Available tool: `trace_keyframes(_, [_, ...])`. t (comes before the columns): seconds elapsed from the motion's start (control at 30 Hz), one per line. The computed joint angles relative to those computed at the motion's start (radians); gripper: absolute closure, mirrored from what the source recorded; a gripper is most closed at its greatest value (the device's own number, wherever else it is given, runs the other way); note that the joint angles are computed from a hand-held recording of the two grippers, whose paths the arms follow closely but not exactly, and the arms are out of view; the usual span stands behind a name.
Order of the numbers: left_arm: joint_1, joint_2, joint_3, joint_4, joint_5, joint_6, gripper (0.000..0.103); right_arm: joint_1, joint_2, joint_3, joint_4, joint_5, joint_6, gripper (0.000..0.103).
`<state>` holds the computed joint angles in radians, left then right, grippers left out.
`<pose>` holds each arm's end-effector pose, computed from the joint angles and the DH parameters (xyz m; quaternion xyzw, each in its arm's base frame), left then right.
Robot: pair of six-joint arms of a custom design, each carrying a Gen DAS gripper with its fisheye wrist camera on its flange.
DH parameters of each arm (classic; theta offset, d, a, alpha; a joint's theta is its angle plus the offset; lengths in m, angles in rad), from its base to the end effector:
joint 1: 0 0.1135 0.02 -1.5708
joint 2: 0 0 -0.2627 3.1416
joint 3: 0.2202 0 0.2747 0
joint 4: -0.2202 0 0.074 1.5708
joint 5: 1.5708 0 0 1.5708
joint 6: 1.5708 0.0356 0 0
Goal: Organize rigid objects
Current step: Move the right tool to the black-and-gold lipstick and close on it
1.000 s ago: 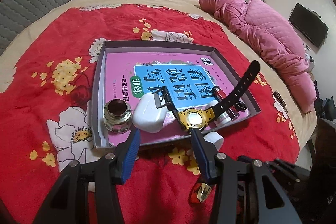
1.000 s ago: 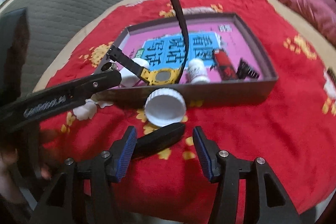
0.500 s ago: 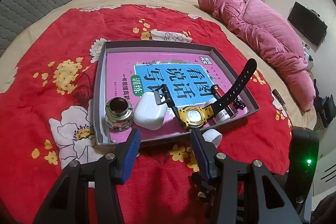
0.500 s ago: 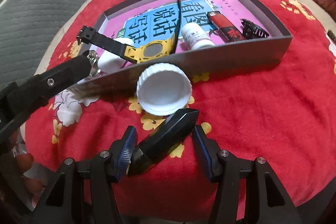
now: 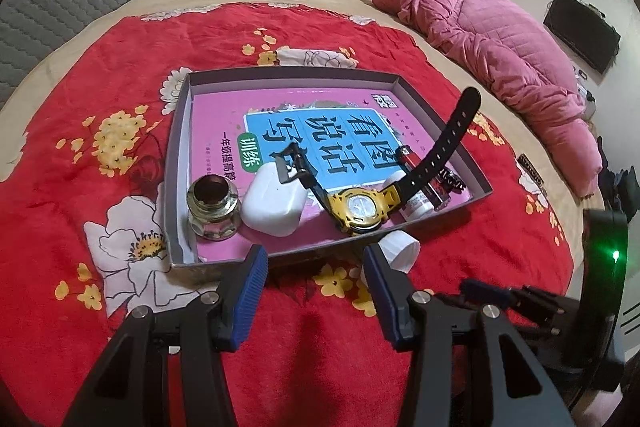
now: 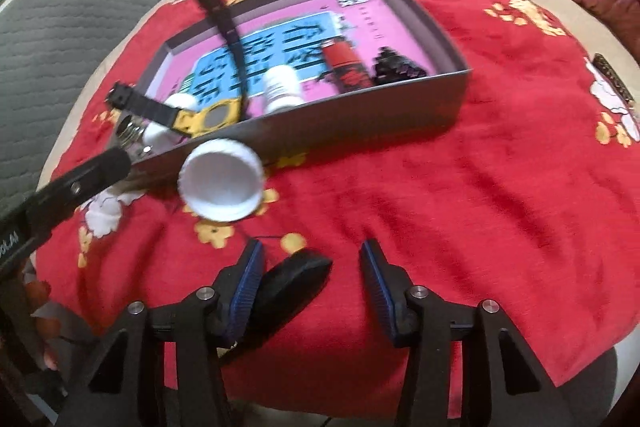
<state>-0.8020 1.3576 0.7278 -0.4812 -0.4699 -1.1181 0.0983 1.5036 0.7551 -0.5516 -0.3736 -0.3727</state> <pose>0.1947 -0.1781 0.1661 -0.2014 0.9268 -0.0516 0.3128 0.2657 0.0393 0.1339 -0.2515 0.9409 0.1642 0.1565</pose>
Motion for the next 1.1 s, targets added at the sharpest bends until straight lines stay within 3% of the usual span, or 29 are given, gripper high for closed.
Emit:
trace_keyframes(0.23, [-0.007, 0.018, 0.006, 0.007, 0.005, -0.002, 0.053, -0.060, -0.009, 0.046, -0.067, -0.102, -0.054, 0.051])
trace_keyframes(0.3, [-0.005, 0.015, 0.003, 0.009, 0.004, -0.005, 0.053, -0.057, -0.049, 0.049, -0.093, -0.139, -0.143, 0.051])
trace_keyframes(0.4, [-0.003, 0.010, -0.002, 0.011, 0.007, -0.007, 0.053, -0.010, -0.119, 0.026, -0.117, -0.096, -0.318, 0.050])
trace_keyframes(0.67, [-0.002, 0.002, -0.008, 0.012, 0.008, -0.008, 0.053, 0.005, -0.335, -0.138, -0.042, -0.067, -0.708, 0.050])
trace_keyframes(0.87, [0.000, -0.013, -0.015, 0.010, 0.011, -0.017, 0.053, 0.118, -0.411, -0.281, 0.127, 0.044, -0.940, 0.050])
trace_keyframes(0.97, [0.006, -0.019, -0.024, 0.016, 0.015, -0.017, 0.053, 0.162, -0.418, -0.356, 0.248, 0.093, -1.000, 0.050])
trace_keyframes(1.1, [0.018, -0.031, -0.041, 0.031, 0.026, -0.012, 0.053, 0.188, -0.410, -0.423, 0.384, 0.078, -1.054, 0.051])
